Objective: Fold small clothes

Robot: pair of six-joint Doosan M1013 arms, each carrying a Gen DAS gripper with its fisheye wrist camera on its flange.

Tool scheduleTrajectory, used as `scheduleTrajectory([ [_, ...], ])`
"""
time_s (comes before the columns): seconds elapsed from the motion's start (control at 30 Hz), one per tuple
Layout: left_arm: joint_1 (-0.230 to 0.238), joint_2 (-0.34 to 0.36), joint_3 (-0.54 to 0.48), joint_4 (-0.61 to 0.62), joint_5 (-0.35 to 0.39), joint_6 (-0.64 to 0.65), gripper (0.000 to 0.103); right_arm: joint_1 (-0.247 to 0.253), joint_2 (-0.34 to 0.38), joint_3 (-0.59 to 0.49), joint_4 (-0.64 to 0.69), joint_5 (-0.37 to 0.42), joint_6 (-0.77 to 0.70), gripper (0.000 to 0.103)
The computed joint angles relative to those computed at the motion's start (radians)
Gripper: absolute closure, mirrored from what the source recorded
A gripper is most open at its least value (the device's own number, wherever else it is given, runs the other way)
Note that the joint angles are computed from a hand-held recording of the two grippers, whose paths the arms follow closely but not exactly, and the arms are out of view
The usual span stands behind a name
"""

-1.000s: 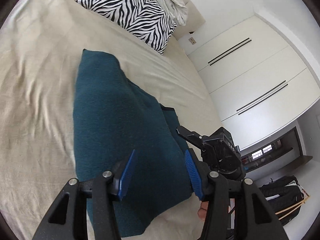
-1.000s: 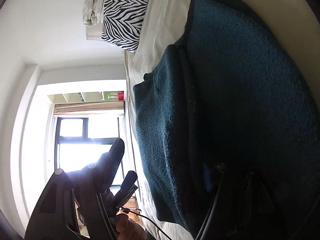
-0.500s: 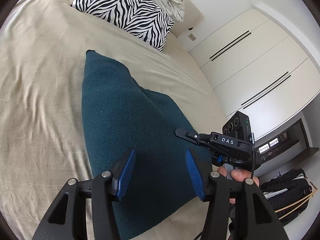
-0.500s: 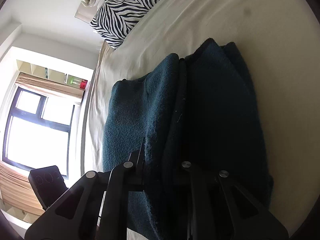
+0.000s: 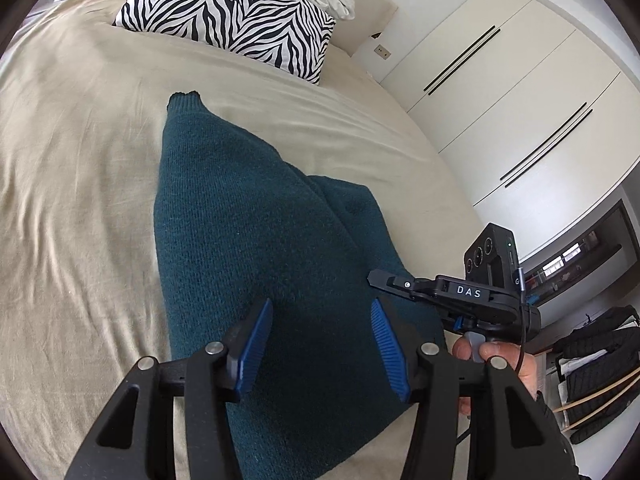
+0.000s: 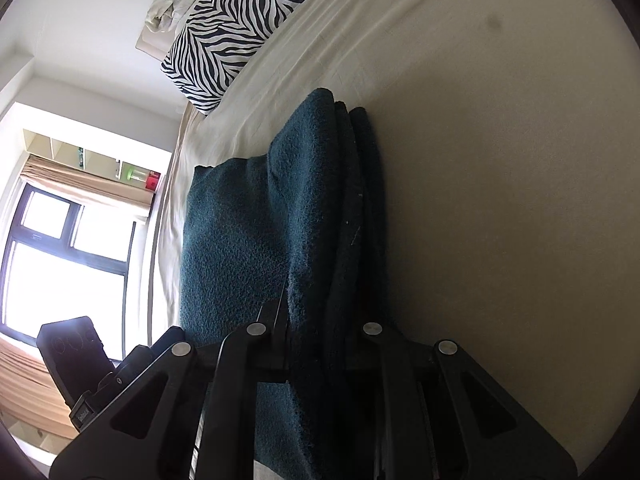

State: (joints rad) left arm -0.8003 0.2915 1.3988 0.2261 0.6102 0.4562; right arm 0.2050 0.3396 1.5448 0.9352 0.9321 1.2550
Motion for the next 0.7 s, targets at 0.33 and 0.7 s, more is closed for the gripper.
scheduleTrajectory([
  [0.33, -0.012, 0.005, -0.062, 0.180, 0.065, -0.034, 0.045, 0.016, -0.061, 0.030, -0.142, -0.112, 0.101, 0.082],
  [0.7, 0.058, 0.119, -0.157, 0.052, 0.193, 0.062, 0.047, 0.064, 0.012, -0.090, -0.134, -0.063, 0.083, 0.082],
])
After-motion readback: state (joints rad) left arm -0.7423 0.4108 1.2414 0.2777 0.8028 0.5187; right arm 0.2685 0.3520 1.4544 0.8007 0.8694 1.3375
